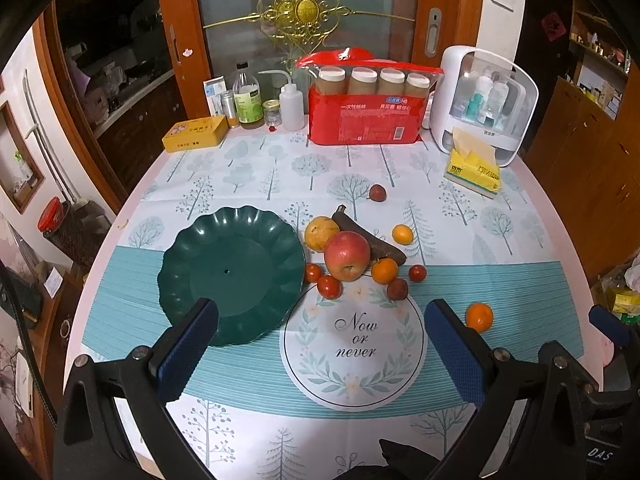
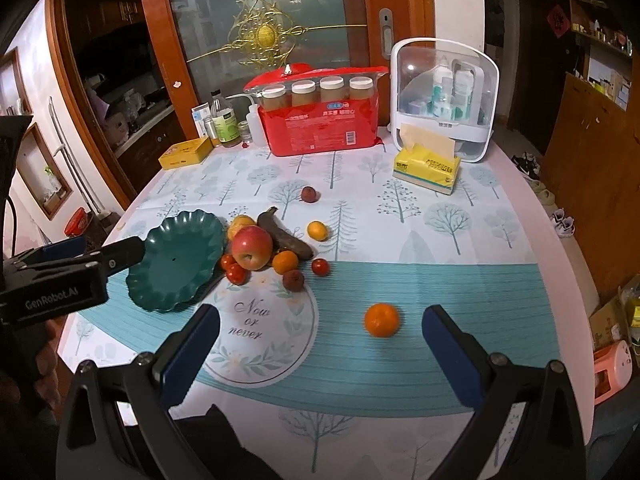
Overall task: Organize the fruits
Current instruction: 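Grasp the small brown fruit with the left gripper while the right gripper grasps the mandarin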
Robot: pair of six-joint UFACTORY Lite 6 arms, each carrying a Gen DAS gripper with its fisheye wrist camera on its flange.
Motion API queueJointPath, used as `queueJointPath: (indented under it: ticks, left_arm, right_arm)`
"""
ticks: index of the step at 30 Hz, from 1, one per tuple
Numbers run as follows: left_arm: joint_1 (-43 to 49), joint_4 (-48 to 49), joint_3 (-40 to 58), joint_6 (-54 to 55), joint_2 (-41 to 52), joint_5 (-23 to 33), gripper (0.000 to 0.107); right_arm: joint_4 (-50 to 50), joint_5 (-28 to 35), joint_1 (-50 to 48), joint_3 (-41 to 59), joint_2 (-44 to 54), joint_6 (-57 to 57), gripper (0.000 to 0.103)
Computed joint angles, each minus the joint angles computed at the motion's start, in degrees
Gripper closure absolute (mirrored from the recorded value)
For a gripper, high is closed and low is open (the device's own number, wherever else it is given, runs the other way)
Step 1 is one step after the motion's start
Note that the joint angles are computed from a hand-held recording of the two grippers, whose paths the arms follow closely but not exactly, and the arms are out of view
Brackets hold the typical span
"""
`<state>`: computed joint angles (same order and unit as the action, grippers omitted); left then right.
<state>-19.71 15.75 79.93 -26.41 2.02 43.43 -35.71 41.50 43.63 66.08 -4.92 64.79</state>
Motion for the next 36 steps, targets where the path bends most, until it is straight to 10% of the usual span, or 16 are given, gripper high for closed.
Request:
queueJointPath:
  ticks: [20,36]
  left_arm:
    - [-1.64,-7.88,9.79,2.93,18.23,-1.06,0.005]
    - [-4.33,-11.54,37.74,0.31,47.77,4.3,0.007]
  right_arm:
    - [-10.2,-14.66,-11.54,-14.02,0.02,1.05,0.005]
    - [-27.21,-31.73,-22.24,-16.46,13.39,4.11,0.018]
